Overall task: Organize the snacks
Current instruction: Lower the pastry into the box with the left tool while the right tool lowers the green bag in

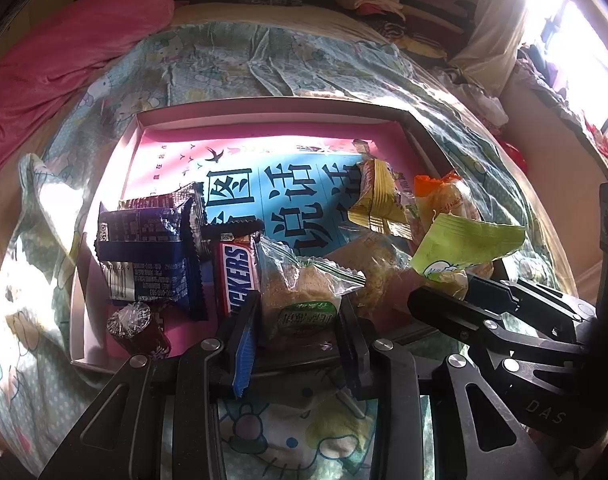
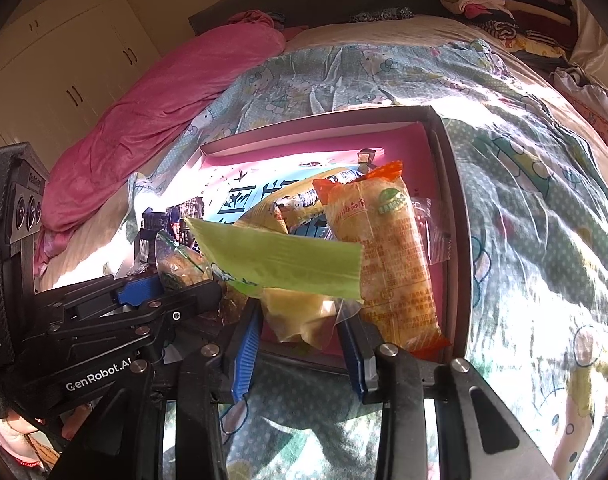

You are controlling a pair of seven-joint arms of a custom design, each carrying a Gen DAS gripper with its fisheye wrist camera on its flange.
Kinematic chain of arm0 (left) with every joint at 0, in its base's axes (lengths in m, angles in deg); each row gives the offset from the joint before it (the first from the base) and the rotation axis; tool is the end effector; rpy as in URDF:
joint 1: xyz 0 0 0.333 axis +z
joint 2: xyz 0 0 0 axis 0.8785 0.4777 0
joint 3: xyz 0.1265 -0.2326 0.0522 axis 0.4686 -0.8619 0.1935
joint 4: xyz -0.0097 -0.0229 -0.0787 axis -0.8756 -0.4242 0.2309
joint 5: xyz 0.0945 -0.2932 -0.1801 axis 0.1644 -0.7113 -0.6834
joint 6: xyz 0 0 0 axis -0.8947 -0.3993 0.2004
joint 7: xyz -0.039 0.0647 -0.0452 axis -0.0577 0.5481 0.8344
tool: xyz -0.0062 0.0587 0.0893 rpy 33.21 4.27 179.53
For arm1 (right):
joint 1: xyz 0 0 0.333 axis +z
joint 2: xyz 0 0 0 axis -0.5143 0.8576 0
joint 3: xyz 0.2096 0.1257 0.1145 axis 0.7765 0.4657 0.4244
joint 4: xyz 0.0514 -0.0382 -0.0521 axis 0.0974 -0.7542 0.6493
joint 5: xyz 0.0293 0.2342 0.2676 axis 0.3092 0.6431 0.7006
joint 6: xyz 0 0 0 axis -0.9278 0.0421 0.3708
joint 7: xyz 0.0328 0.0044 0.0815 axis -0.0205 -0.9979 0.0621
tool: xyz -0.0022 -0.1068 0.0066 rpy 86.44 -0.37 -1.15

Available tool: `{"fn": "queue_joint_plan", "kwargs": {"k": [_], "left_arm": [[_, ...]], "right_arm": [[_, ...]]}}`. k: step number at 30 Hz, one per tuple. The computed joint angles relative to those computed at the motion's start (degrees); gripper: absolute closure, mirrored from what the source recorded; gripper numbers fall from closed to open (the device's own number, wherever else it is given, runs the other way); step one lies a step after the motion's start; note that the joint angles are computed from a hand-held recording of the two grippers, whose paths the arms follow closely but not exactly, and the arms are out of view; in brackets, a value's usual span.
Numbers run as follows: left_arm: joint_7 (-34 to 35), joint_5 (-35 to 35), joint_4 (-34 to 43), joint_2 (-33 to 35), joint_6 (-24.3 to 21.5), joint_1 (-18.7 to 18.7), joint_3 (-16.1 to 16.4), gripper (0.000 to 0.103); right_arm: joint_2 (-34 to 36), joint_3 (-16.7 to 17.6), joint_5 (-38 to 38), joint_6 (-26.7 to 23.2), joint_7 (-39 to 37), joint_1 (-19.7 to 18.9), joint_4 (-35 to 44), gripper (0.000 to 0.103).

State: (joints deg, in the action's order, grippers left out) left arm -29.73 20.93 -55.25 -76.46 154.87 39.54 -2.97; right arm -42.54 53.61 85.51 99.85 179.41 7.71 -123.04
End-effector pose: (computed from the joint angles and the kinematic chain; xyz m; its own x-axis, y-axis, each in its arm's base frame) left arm 0.4483 -0.3545 0.4806 0.0558 -0.9856 0.1594 -0.8503 -0.1306 -0.5099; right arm 0.4708 0.4733 0.4740 0.4421 -0.8375 -0.3211 -0.7966 -0.2022 -0.5696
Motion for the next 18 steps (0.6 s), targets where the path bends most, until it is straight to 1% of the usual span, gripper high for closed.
{"fn": "queue_joint_plan", "kwargs": {"k": [4, 8, 13, 18], "left_arm": [[-0.31, 0.26, -0.27, -0.28, -0.25, -0.04, -0.02, 0.066], [-0.67, 0.59, -0.39, -0.52, -0.75, 0.01, 0.01, 0.066], [-0.88, 0.47, -0.84, -0.89, -0.63, 0.13, 0.0, 0.066], [-1.11, 0.74, -1.0, -1.1, -0.92, 0.1, -0.12, 0.065]], "right_arm": [[-0.44, 0.24, 0.69, 0.17, -0.07, -0.27, -0.61, 0.064], [-0.88, 1.08, 3.04, 0.75, -1.06, -1.19, -1.32, 0.062], [-1.09, 0.61, 2.41, 0.64, -0.85, -0.71, -1.33, 0.062], [-1.66, 0.3, 1.67, 1.66, -0.29, -0.52, -2.05, 0.061]]}}
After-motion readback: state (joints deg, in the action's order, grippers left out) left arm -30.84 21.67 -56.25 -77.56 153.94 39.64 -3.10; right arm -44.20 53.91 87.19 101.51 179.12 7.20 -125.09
